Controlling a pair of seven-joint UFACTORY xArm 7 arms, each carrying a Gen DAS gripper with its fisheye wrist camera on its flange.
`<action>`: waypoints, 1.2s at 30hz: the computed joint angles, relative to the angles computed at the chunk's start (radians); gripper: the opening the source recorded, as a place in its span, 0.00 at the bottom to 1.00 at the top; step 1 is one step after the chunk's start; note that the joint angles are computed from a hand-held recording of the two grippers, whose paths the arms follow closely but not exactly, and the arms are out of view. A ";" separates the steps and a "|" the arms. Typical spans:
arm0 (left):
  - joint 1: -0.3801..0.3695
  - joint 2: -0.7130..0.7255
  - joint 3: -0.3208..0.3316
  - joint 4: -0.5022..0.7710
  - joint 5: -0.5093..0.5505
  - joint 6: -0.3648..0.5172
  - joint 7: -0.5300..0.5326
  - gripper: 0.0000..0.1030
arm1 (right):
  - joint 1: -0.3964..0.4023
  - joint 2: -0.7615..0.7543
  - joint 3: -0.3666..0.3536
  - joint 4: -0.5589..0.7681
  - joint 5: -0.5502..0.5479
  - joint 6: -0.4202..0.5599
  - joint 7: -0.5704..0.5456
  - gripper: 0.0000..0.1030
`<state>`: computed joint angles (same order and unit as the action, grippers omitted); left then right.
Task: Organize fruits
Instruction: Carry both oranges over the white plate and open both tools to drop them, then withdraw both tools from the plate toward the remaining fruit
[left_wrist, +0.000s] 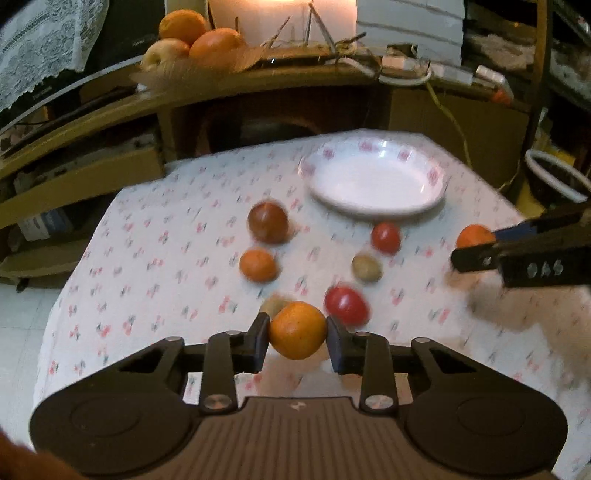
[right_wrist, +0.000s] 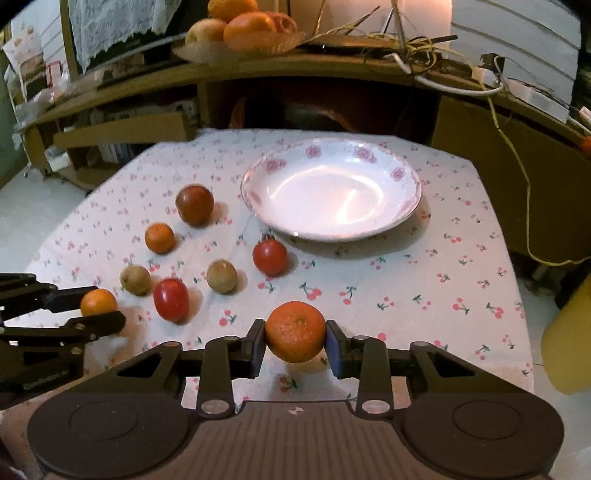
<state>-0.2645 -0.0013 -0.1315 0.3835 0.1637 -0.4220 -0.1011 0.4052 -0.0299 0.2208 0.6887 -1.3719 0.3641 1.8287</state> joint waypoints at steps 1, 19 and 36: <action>0.005 -0.001 0.005 0.021 0.050 0.005 -0.038 0.37 | 0.000 -0.009 0.000 0.001 0.003 0.002 -0.003 0.33; 0.053 0.315 -0.094 0.469 0.185 0.109 -0.130 0.37 | -0.058 0.116 -0.084 0.164 -0.016 -0.017 -0.072 0.33; 0.072 0.398 -0.146 0.550 0.060 0.145 -0.039 0.42 | -0.062 0.187 -0.149 0.224 -0.035 -0.044 -0.086 0.40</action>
